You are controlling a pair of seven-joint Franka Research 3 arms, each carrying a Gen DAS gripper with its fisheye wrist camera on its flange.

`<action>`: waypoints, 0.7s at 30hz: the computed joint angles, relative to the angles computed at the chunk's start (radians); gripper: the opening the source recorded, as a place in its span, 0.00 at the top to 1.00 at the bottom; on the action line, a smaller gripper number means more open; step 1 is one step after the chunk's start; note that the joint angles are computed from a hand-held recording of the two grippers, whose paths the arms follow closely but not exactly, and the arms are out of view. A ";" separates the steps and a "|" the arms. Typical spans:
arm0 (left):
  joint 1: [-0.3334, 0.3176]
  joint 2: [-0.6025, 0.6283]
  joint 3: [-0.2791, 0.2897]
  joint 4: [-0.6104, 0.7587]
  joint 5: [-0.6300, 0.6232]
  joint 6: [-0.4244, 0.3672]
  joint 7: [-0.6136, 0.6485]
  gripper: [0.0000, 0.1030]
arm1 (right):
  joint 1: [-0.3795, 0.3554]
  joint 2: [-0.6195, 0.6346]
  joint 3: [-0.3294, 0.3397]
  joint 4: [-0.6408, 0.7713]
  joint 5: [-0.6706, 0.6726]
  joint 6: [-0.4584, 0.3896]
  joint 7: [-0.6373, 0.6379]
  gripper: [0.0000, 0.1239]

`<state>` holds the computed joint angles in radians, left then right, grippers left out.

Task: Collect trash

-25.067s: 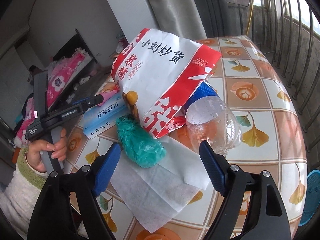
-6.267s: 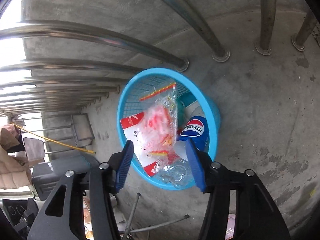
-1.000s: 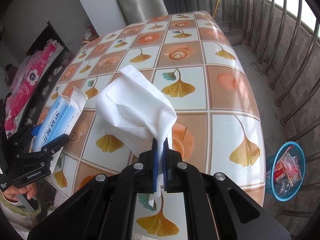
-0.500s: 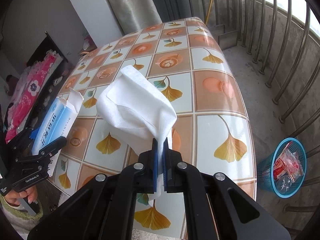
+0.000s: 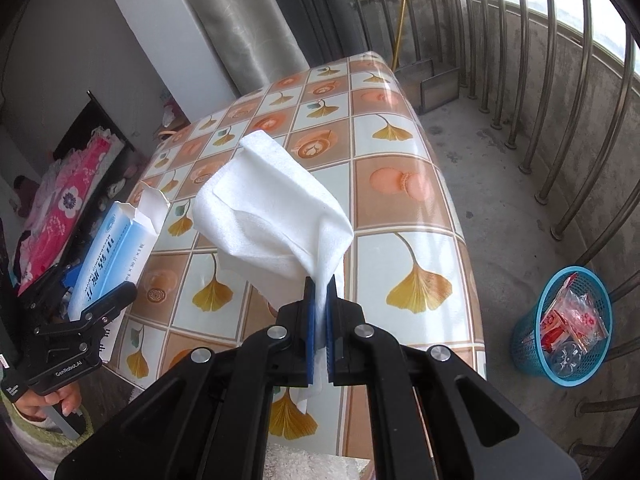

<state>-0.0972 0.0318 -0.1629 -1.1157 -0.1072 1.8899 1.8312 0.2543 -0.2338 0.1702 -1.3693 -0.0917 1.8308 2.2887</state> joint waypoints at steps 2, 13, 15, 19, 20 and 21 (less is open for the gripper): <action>-0.006 0.004 -0.006 0.009 0.003 0.000 0.002 0.33 | -0.003 -0.017 -0.002 -0.017 -0.001 0.006 0.007 0.96; -0.038 0.020 -0.027 0.033 -0.007 0.005 0.030 0.33 | -0.048 -0.121 -0.001 -0.120 0.020 0.032 0.038 0.96; -0.042 0.018 -0.029 0.023 -0.009 0.008 0.033 0.33 | -0.054 -0.132 -0.003 -0.137 0.035 0.036 0.037 0.96; -0.042 0.046 -0.026 0.029 -0.007 -0.025 0.010 0.33 | -0.056 -0.133 -0.004 -0.167 0.075 0.034 0.038 0.96; -0.041 0.060 -0.024 0.039 -0.002 -0.044 -0.003 0.33 | -0.055 -0.131 -0.005 -0.174 0.084 0.032 0.039 0.96; -0.036 0.075 -0.022 0.048 -0.010 -0.064 -0.016 0.33 | -0.054 -0.126 -0.006 -0.180 0.097 0.029 0.045 0.96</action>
<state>-0.1330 0.1066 -0.1853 -1.0677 -0.1175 1.8260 1.8153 0.2004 -0.3596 0.1644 -1.5498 0.0052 1.8601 2.3339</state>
